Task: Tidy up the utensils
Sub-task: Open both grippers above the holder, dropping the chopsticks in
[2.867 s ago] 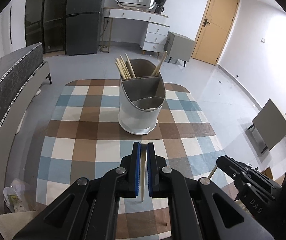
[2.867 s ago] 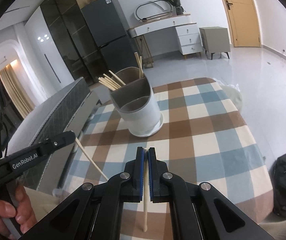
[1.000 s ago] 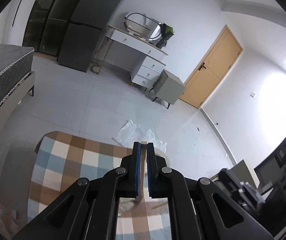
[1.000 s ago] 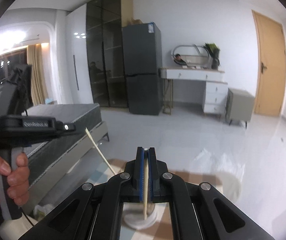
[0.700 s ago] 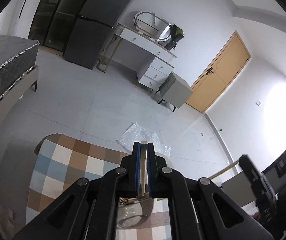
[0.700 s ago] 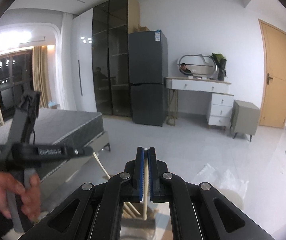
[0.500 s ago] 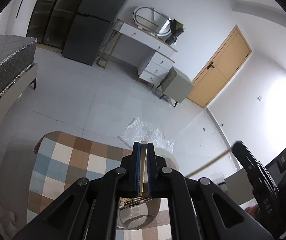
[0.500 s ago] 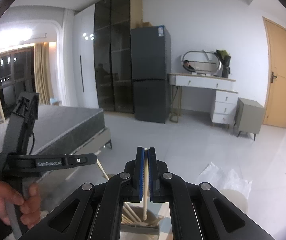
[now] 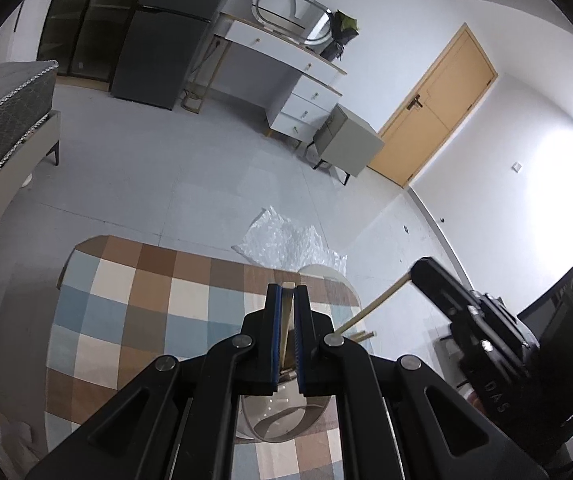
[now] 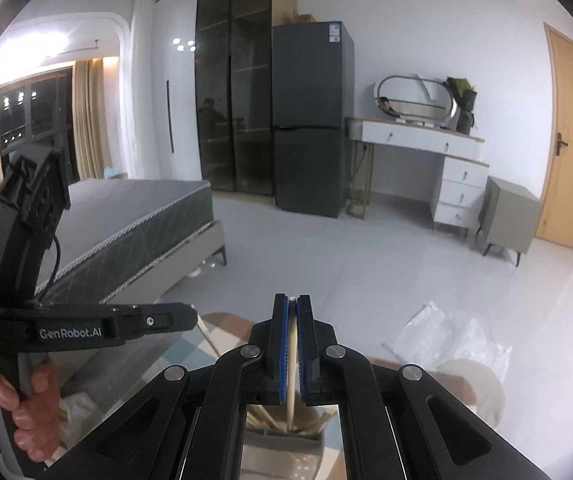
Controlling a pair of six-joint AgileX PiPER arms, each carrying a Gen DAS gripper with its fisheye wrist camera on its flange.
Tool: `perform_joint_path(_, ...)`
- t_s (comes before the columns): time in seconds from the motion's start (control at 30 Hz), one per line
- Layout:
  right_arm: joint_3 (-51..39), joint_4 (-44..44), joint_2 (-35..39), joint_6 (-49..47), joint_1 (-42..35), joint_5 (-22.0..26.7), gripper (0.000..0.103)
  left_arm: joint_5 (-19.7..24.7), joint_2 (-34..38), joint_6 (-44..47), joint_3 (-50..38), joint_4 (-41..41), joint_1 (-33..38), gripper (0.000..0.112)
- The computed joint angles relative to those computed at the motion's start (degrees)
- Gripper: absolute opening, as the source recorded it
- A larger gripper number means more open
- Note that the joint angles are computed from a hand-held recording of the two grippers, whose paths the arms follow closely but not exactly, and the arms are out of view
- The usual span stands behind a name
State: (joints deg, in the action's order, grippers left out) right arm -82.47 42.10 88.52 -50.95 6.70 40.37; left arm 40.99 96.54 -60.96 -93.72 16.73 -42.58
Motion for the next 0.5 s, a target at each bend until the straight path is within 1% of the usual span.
perform_joint_path(0.07,0.55,-0.20,0.48,-0.81,-0.04,0.00,0.003,0.42,0.55,1.49,-0.38,-1.44,0.10,0.001)
perform_joint_path(0.17,1.29,-1.20,1.23,0.33,-0.21,1.03,0.004,0.68,1.97,10.65,-0.98,-11.69,2.11,0.001)
perform_joint_path(0.2,1.85,-1.00,1.27,0.53,-0.49,0.96,0.005,0.67,2.31,12.33,-0.70,-13.40,2.37,0.001)
perform_joint_path(0.27,2.82,0.29,1.26,0.21,-1.63,1.59,0.006,1.01,2.41,12.21,0.19,-13.02,2.00,0.001)
perform_joint_path(0.33,3.84,0.83,0.95,0.16,-2.32,1.95,0.008,2.01,2.13,10.97,0.87,-12.39,1.63,0.005)
perform_joint_path(0.37,4.77,0.76,0.51,0.20,-2.69,1.84,0.009,1.39,1.56,11.07,1.79,-13.03,1.67,0.014)
perform_joint_path(0.4,5.66,0.76,-0.02,0.38,-3.18,1.89,0.014,1.27,1.07,10.77,2.30,-13.09,1.55,0.024)
perform_joint_path(0.43,5.82,0.88,-0.06,0.69,-3.45,2.05,0.017,1.64,0.62,9.55,2.48,-12.06,1.16,0.029)
perform_joint_path(0.47,7.03,2.12,-0.98,0.18,-4.33,2.30,0.018,1.84,0.04,7.75,2.88,-10.36,0.62,0.037)
perform_joint_path(0.5,8.30,3.24,-2.04,-0.43,-5.17,2.49,0.020,2.32,-0.51,5.55,3.12,-8.12,-0.09,0.042)
